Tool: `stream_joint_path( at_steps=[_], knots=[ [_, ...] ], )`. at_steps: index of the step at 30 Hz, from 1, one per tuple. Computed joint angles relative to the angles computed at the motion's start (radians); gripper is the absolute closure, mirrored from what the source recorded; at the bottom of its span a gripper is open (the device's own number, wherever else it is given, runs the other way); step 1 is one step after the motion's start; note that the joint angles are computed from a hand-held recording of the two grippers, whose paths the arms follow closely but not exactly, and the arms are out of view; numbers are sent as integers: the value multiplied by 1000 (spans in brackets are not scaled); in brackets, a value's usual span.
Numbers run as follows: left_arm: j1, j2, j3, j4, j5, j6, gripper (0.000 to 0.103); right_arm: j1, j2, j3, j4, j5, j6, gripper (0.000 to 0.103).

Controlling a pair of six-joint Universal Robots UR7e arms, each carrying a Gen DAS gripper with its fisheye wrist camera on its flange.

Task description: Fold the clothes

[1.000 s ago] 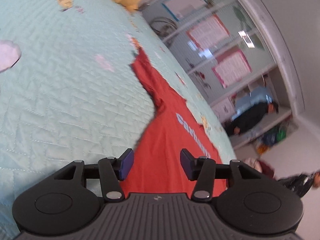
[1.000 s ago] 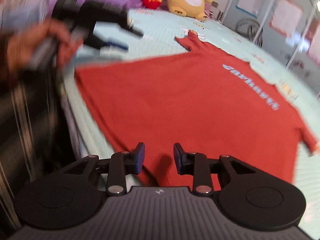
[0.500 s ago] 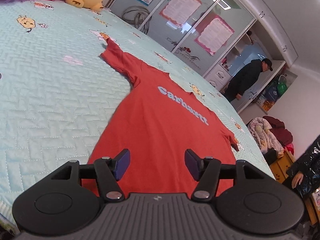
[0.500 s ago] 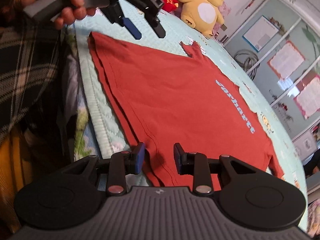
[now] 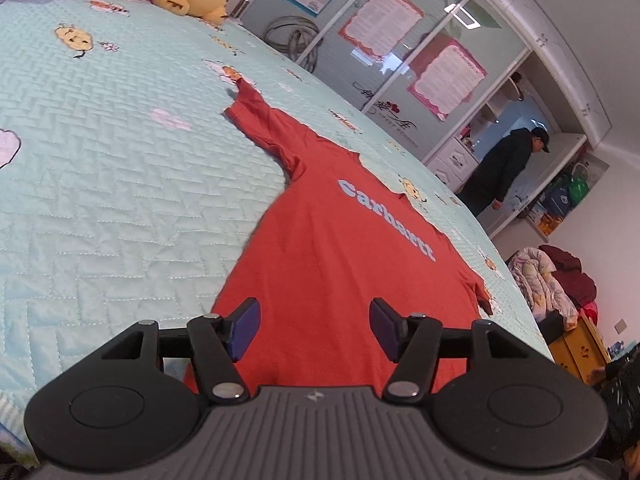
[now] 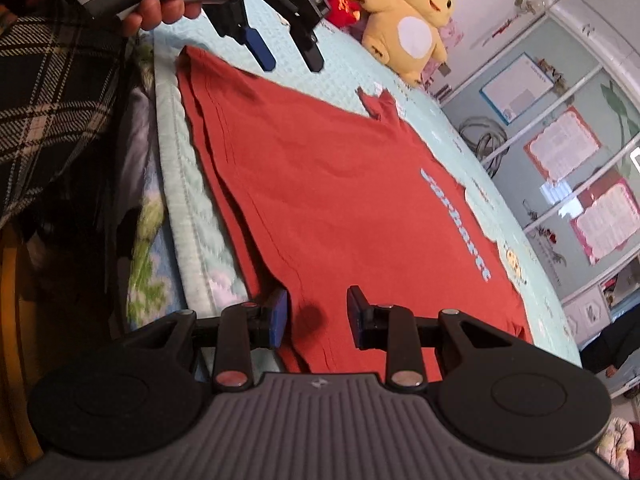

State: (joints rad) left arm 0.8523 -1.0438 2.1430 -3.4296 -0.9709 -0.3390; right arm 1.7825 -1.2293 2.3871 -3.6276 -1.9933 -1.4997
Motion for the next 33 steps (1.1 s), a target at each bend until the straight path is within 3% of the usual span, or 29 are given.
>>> stream_joint_path(
  at_steps=[1,3,4,5,19,29,33],
  knots=[
    [-2,-1,0,7,-9,13,40,-2,5,0,-6,6,-6,74],
    [-8,-2,1,28,-23,43,40,-6,14,-2,-15,16,-13,85],
    [-14,-2,4,41,-25,55,40,-7,11,-4,-5,13,0,101],
    [-19,-2,7,54,-26,68,40,-8,9,-4,-4,11,9,103],
    [-25,8,-1,145,-41,98,40,-11,-56,23,21,23,41,103],
    [-2,16,-13,137,-117,77,40,-16,-63,26,23,1,50,103],
    [-7,19,-21,168,-107,86,40,-8,-83,25,47,-2,67,103]
  ],
)
